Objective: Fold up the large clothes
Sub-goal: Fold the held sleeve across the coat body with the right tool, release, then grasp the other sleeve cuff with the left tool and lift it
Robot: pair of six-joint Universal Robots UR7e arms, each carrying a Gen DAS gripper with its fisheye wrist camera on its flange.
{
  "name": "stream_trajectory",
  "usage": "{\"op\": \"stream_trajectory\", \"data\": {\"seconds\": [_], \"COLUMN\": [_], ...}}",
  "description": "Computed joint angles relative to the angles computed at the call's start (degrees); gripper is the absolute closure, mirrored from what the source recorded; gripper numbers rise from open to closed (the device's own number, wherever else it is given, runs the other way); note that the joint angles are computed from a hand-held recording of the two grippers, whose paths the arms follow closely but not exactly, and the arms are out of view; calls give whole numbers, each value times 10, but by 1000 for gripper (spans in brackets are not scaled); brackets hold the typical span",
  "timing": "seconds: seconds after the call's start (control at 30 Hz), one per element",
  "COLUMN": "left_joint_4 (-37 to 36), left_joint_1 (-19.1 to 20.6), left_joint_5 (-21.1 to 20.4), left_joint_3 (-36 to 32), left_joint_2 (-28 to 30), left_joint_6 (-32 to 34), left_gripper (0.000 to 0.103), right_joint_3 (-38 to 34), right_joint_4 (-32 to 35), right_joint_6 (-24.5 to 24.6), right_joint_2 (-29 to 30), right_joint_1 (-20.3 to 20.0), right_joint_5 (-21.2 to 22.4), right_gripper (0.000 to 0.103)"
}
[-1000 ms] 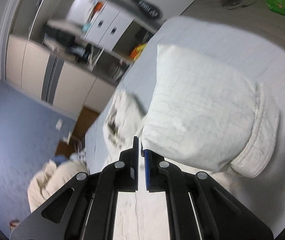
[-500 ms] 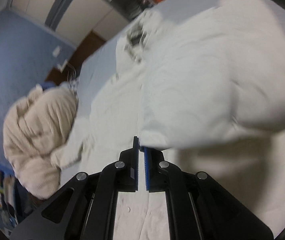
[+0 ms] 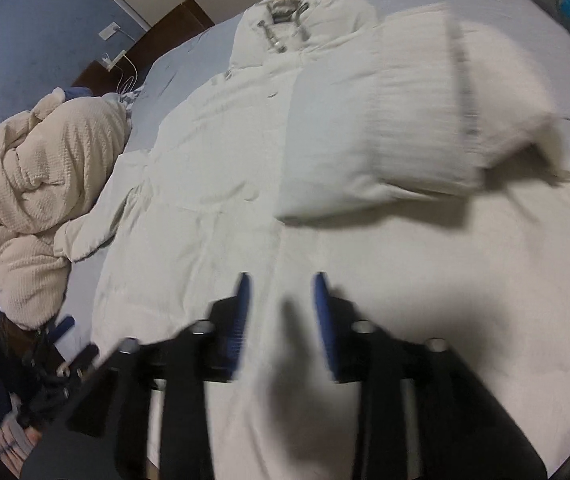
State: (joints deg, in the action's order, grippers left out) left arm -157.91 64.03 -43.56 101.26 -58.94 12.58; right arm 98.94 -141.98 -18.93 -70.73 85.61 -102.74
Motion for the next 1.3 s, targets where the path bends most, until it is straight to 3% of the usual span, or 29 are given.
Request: {"op": "stream_trajectory", "data": {"seconds": [0.13,0.27,0.4,0.53,0.63,0.8,1.03,1.1,1.13,1.17,1.3], "left_joint_4": [11,18,29,36,15,25,115,138,144,142,124], "left_joint_1": [-13,-31,-47,-59,-72,-84,-75,-67,-66,-64,-52], "left_joint_5": [15,18,-17,-86,-86,-66,-32,-45,-51,-56,-93], "left_joint_3": [-3,-22,-59,-108,-141,-217,-334,-360,-367,-373,-406], "left_joint_2": [8,32,72,126,174,252,335,341,339,338,326], "left_joint_6": [28,67,93,115,143,177,178,175,173,174,142], "left_gripper": [7,7,7,7,9,25,62,74,87,93,99], "right_joint_3": [26,40,44,59,65,58,51,49,47,47,49], "right_joint_4": [-11,-20,-25,-76,-76,-50,-34,-31,-30,-29,-29], "right_joint_6": [-36,-69,-51,-67,-62,-39,-34,-35,-35,-34,-31], "right_joint_2": [-42,-69,-86,-85,-87,-89,-93,-91,-91,-91,-93], "right_joint_1": [-11,-21,-40,-40,-49,-66,-84,-87,-89,-91,-94], "right_joint_5": [-38,-102,-116,-172,-186,-163,-136,-134,-132,-130,-124], "right_gripper": [58,55,52,43,43,43,43,43,43,43,43]}}
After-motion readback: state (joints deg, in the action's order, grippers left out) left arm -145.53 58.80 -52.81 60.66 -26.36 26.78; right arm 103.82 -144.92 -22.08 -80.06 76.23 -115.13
